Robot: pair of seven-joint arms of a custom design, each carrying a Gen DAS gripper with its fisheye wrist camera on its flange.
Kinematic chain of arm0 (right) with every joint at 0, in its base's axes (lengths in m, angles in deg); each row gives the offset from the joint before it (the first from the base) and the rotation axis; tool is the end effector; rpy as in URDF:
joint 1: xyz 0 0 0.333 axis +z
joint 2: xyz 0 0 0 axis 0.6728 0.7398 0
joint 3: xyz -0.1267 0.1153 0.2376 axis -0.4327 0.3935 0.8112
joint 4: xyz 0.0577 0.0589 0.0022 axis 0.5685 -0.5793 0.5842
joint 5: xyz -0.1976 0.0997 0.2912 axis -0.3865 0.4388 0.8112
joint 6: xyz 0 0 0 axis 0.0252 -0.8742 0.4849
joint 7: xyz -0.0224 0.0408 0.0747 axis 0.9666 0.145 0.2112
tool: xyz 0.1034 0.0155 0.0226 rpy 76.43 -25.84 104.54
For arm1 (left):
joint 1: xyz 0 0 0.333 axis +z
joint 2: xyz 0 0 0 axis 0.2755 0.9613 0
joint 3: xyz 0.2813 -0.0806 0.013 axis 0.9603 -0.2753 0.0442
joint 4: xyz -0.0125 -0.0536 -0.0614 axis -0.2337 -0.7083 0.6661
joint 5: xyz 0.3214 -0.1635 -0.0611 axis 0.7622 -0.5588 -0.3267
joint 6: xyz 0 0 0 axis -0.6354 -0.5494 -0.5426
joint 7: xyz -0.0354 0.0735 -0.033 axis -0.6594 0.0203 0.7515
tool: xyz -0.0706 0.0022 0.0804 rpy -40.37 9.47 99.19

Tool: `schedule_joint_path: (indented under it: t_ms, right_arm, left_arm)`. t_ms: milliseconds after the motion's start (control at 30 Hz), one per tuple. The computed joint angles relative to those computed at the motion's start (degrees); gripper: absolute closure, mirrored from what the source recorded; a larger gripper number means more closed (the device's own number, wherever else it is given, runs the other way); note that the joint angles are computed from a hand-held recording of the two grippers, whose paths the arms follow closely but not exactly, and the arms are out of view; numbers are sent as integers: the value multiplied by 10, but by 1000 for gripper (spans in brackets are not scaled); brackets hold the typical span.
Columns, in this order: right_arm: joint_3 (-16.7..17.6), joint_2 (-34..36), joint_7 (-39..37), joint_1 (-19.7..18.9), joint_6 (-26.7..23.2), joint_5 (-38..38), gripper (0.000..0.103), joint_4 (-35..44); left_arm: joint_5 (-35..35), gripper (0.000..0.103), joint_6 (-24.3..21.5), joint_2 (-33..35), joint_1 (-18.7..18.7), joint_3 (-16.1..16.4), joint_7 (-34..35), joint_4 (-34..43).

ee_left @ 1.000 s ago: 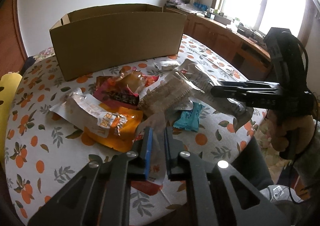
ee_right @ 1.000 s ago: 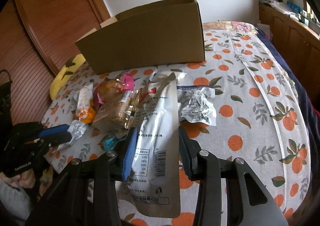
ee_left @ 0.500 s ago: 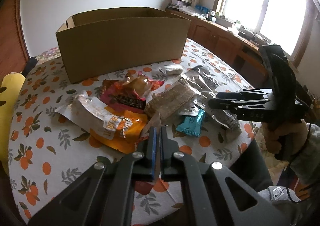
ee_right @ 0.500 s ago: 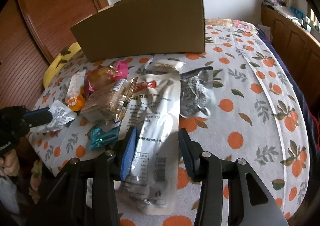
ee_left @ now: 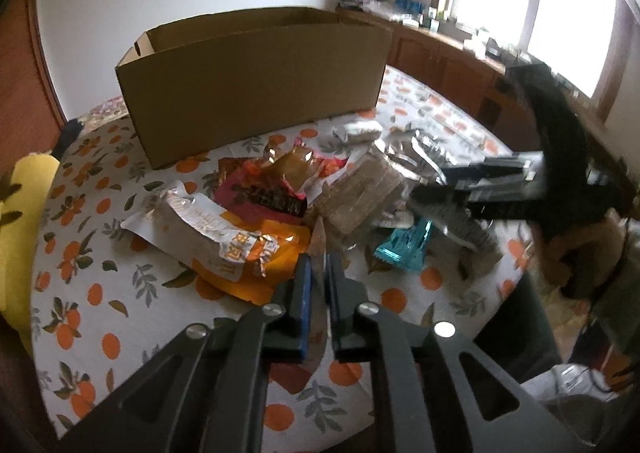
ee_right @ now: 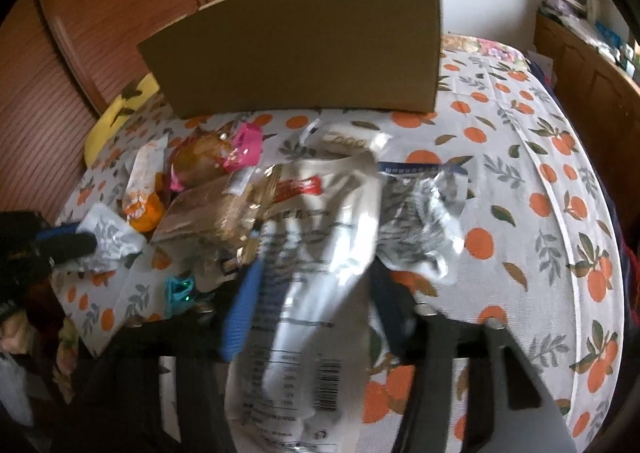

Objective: Organize snacks
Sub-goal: 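Lift both held packets and carry them over the cardboard box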

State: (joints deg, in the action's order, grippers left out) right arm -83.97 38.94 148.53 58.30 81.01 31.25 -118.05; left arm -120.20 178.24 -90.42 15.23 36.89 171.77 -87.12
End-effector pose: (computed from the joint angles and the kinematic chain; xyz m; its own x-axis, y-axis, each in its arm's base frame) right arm 0.5390 0.1946 0.4547 0.0473 -0.9802 -0.1924 -0.8051 0.0766 -0.5881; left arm 0.5483 -0.0599 0.5028 -0.6922 -0.7190 0.0619 -0.5816 0.5051 -0.6376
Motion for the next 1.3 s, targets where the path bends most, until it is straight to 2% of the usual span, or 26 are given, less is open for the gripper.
schedule_joint_path:
  t_ms: [67, 100, 200, 333, 700, 900, 1300]
  right_arm:
    - [7, -4, -56, -7, 4, 73, 58, -7]
    - [6, -5, -57, -7, 8, 76, 58, -10]
    - [2, -13, -31, -4, 17, 49, 62, -20]
    - [5, -26, -35, -2, 24, 47, 66, -31]
    - [9, -68, -9, -6, 41, 4, 66, -52]
    - [18, -80, 54, -26, 16, -89, 66, -39]
    - [9, -93, 5, -27, 4, -63, 65, -8]
  left_arm:
    - [10, 91, 11, -2, -2, -2, -3, -5]
    - [15, 91, 12, -1, -2, -3, -6, -4]
    - [19, 93, 13, 1, -2, -2, -6, -2]
    - [19, 98, 30, -2, -3, -2, -9, -6]
    - [-59, 98, 3, -39, -5, 16, 27, -14]
    - [-78, 98, 0, -47, -11, 21, 34, -5]
    - [-98, 98, 9, -14, -9, 17, 25, 66]
